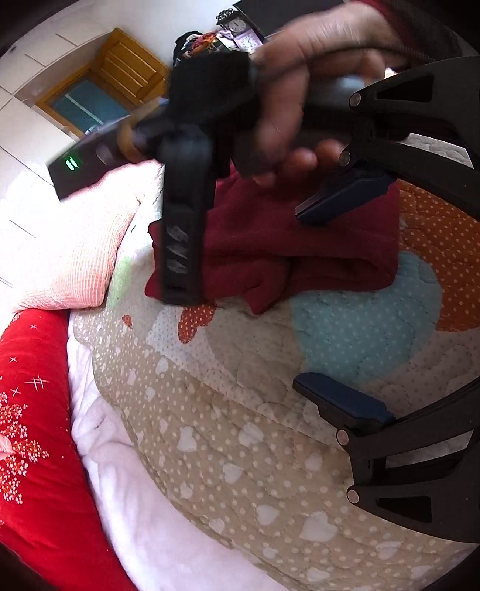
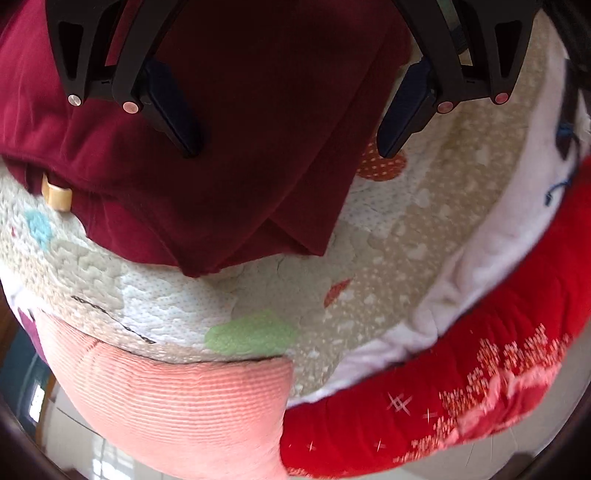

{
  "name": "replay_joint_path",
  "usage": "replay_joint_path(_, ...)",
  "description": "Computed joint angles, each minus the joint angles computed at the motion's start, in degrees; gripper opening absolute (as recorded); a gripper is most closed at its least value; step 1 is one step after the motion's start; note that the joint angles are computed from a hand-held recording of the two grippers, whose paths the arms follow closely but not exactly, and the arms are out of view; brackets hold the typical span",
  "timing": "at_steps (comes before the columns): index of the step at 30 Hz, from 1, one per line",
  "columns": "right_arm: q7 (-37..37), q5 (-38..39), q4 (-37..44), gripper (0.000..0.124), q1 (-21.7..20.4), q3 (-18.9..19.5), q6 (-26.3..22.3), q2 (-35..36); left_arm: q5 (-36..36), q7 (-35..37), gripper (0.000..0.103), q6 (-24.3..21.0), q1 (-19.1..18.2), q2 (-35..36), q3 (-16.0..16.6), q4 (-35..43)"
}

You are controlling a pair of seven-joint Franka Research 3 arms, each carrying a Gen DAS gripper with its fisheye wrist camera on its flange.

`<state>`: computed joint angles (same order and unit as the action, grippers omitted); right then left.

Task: Fold small clothes
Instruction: 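Grasp the sweater edge with the left gripper while the right gripper grasps beside it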

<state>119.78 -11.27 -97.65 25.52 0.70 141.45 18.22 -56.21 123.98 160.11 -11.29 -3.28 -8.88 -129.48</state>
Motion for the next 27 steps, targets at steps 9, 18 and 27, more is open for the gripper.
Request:
replay_joint_path(9, -7.8, 10.1, -16.0, 0.027, -5.8, 2.5, 18.0, -10.0, -14.2, 18.9, 0.018, -7.3, -0.2, -1.0, -0.9, 1.7)
replay_joint_path(18, -37.8, 47.0, -35.5, 0.019, -2.5, -1.2, 32.5, -30.7, -15.5, 24.7, 0.016, -7.5, -9.1, -9.7, -2.4, -0.3)
replay_joint_path(27, -39.8, 61.1, -49.5, 0.025, -0.3, -12.9, 34.0, -40.9, -0.5, 10.2, 0.016, -8.9, -12.9, 1.8, -7.0, 7.6)
